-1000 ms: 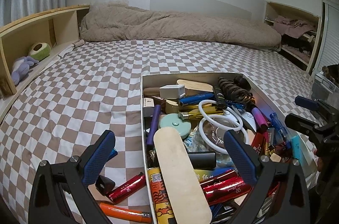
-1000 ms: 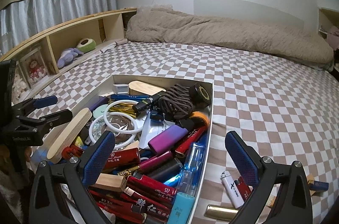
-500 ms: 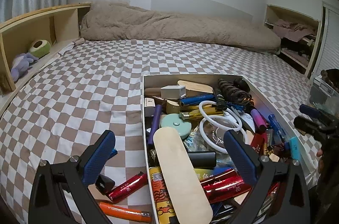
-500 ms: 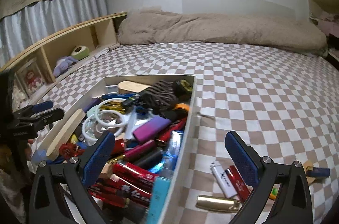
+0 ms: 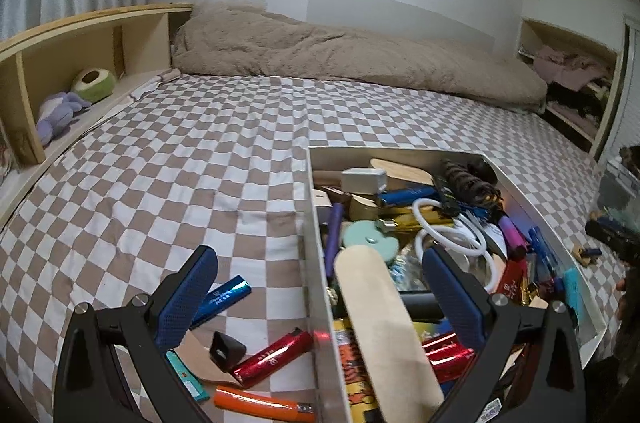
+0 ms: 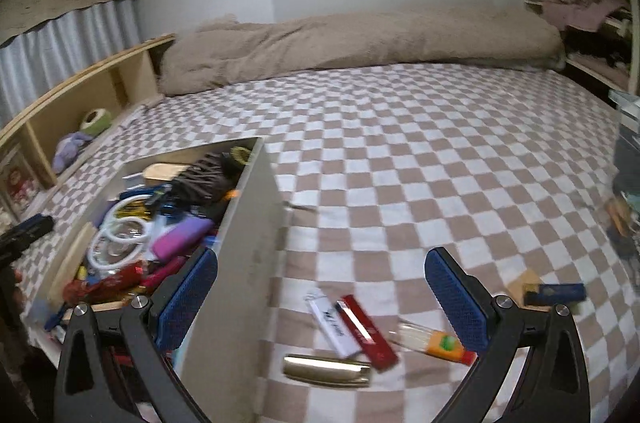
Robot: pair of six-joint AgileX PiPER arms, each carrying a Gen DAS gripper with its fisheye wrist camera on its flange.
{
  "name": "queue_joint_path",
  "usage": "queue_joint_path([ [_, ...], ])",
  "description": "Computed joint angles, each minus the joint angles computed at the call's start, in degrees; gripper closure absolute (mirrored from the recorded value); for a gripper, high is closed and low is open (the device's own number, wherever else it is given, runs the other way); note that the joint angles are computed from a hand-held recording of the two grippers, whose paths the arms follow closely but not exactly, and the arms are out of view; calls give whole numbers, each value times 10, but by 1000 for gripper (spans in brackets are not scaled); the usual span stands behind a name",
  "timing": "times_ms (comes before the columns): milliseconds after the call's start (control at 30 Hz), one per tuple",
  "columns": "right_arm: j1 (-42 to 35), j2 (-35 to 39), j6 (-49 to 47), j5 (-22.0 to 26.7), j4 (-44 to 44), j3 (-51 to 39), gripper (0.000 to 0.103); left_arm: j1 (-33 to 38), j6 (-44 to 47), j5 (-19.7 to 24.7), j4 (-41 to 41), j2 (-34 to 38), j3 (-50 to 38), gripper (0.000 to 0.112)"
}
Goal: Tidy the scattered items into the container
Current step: 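Withdraw both open tools from the box back toward scattered items, then move right tool to gold-capped blue lighter while left tool moves to blue First Look lighter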
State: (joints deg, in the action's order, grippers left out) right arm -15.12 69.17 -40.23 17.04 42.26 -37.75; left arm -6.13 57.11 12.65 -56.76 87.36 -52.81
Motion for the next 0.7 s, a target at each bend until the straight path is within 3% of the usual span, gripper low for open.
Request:
queue_joint_path([
  [267,-99,32,-51,23,59,-7,0,24,-76,-27,72,15,-7,9],
  [367,-150,49,-68,53,90,-15,0,34,-127,-42,120,20,-10,9],
  [567,-241,104,-38,111,103,-41,0,65,-153,-42,136,32,-13,9],
  [700,-270,127,-18,92,88,-52,0,78,-215,-52,197,44,-14,9],
])
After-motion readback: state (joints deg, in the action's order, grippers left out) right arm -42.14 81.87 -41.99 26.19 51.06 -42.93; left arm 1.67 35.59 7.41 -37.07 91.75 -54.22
